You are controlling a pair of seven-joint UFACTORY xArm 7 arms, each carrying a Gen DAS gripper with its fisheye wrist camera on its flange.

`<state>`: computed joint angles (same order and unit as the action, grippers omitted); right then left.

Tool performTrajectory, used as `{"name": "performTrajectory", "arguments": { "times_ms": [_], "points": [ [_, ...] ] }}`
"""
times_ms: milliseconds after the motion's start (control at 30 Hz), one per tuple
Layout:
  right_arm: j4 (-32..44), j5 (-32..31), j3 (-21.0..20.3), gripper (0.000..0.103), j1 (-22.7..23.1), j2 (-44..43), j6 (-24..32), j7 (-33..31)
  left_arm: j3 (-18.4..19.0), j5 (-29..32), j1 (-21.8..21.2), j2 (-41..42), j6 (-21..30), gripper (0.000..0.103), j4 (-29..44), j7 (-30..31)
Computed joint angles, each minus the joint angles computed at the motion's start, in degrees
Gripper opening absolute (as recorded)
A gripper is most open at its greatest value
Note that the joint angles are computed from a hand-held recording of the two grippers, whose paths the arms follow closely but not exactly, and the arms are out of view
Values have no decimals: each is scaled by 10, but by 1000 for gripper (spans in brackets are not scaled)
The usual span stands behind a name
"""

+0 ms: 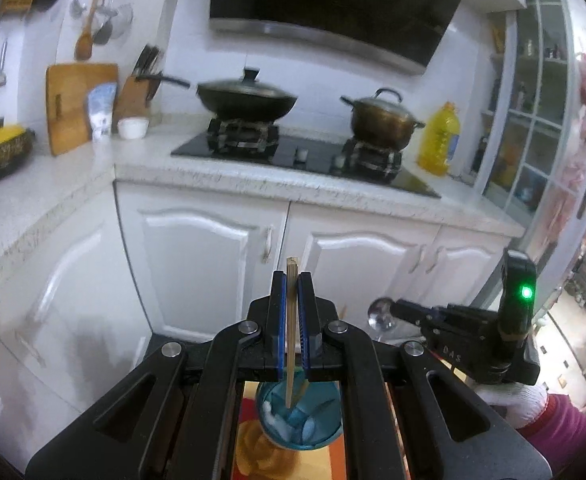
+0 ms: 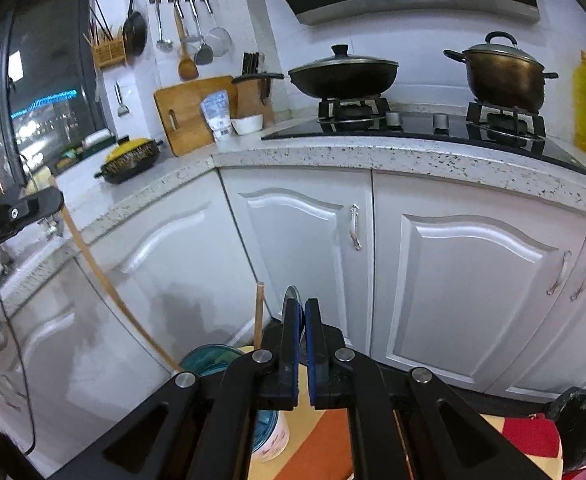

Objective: Organize utensils
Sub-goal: 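Carry chopsticks and spoon over the cup and open both grippers to drop them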

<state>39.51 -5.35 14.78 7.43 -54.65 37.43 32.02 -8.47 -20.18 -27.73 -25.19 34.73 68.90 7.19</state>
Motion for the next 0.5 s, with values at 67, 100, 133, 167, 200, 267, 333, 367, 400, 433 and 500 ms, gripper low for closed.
{"name": "performTrajectory", "arguments": {
  "times_ms": [67,100,133,167,200,267,333,367,400,433,500],
  "points": [
    [-1,-11,17,2,-9,13,-2,4,-5,8,5,-1,-5,4,-15,-6],
    [-3,-19,24,2,-13,17,-2,6,-8,15,9,-2,-9,4,-25,-10],
    [-4,-27,32,2,-18,19,-2,9,-12,20,12,-3,-14,4,-35,-14],
    [-7,-37,41,2,-23,20,-2,13,-14,25,13,-4,-19,4,-45,-19],
    [-10,-47,49,2,-28,21,-3,17,-19,32,16,-5,-22,4,-52,-27],
    [-14,-61,62,2,-33,23,-4,28,-22,38,15,-4,-30,4,-66,-36],
    [-19,-66,63,2,-25,27,-4,31,-22,40,9,-4,-37,4,-79,-39],
    [-23,-67,63,2,-18,26,-2,31,-23,41,6,-5,-39,4,-86,-40],
    [-27,-67,63,2,-11,23,1,31,-22,42,4,-4,-40,4,-90,-41],
    [-30,-66,62,2,-3,25,3,30,-22,43,2,-4,-41,4,-95,-43],
    [-39,-59,61,2,15,27,3,32,-23,45,0,-2,-40,4,-106,-49]
  ]
}}
